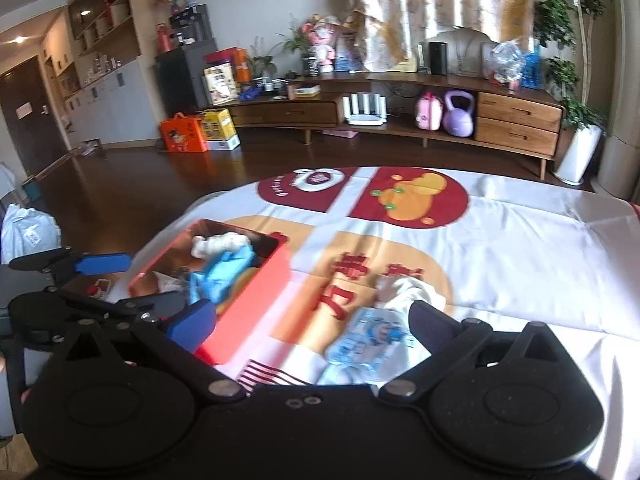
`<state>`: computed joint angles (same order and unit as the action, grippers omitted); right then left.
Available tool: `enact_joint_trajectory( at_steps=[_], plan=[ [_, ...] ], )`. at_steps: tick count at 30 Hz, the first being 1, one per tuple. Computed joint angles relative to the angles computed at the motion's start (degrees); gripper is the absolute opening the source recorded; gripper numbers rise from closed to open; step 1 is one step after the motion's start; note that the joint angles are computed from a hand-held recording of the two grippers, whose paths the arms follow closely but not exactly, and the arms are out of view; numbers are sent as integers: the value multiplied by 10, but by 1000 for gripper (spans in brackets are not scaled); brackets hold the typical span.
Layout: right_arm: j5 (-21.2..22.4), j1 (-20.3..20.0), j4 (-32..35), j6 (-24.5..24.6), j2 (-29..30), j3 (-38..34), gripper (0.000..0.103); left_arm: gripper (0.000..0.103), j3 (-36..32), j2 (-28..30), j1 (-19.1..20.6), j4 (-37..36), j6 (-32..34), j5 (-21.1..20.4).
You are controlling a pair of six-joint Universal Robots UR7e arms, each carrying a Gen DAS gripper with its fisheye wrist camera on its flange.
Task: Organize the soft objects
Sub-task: 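Withdraw both tools from the tin box back toward the pile, then grasp the white cloth with the right tool while the left tool grasps the blue printed mask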
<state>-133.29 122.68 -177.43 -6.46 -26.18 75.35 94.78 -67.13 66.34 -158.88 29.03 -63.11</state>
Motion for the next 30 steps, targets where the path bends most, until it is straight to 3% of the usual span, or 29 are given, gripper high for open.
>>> enact_joint_trajectory(
  at_steps=[4, 14, 20, 30],
  plan=[
    [-12, -10, -9, 3, -14, 17, 103, 100, 7, 9, -7, 1, -8, -18],
    [-28, -43, 7, 4, -35, 33, 103, 102, 20, 48, -22, -1, -24, -15],
    [-23, -65, 34, 7, -35, 18, 103, 102, -7, 76, -15, 58, -50, -48],
    [-4, -96, 88, 4, -13, -27, 102, 102, -24, 129, -6, 57, -31, -63]
  ],
)
